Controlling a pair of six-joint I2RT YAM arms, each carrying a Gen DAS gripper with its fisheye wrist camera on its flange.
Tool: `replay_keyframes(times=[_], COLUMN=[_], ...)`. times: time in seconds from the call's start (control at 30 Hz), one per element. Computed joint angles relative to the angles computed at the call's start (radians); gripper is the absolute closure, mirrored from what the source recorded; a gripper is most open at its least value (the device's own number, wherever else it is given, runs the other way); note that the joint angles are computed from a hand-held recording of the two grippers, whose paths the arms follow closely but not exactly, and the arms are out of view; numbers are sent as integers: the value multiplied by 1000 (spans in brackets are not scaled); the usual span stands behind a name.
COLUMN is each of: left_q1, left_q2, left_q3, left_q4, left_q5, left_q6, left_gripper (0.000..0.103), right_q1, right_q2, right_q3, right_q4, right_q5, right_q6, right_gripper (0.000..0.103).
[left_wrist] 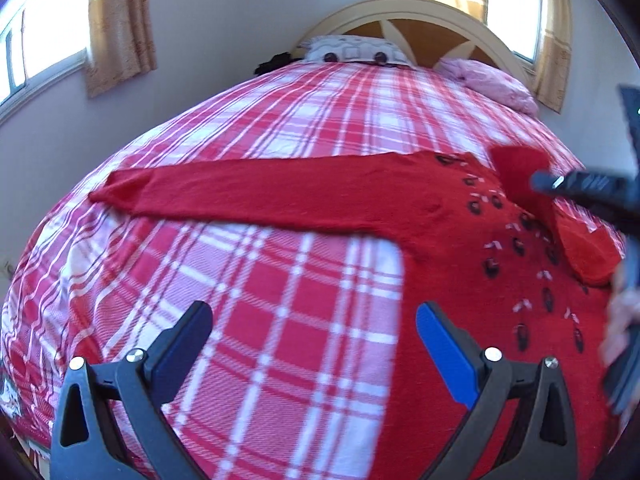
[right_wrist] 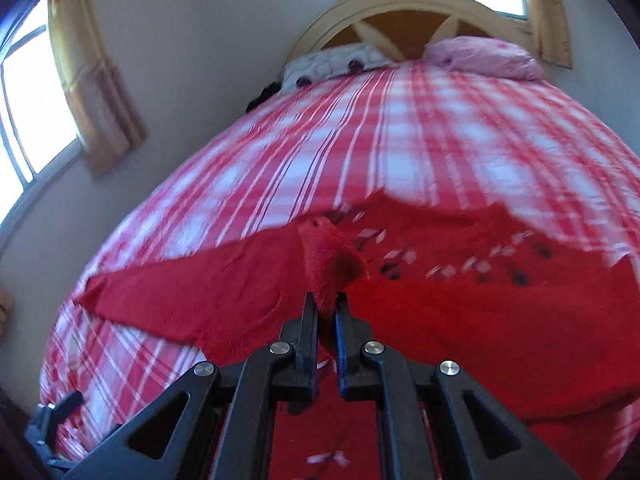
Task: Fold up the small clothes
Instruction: 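Grasp the red cardigan sleeve cuff with the right gripper and lift it, then lay the sleeve across the cardigan body and open the right gripper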
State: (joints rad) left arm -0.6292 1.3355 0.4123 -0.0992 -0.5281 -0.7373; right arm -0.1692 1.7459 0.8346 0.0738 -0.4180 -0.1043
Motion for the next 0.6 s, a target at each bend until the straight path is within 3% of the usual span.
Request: replay_keyframes(times=[0.17, 0.37, 0.6], left_q1=[69, 94, 89], left_q2=[8, 75, 101], left_q3=[-43, -41, -37], left_q4=[42, 96, 119], left_q5=[45, 90, 95], left_q6=[18, 28, 41], left_gripper=[0, 0, 0], right_q1=[101, 46, 133], right_q2=[121, 164, 132], right_q3=[-30, 9, -27], right_q4=[106, 76, 125], right_q5=[91, 7, 83], right_q6=[-10, -50, -50], right_gripper=[96, 96, 93])
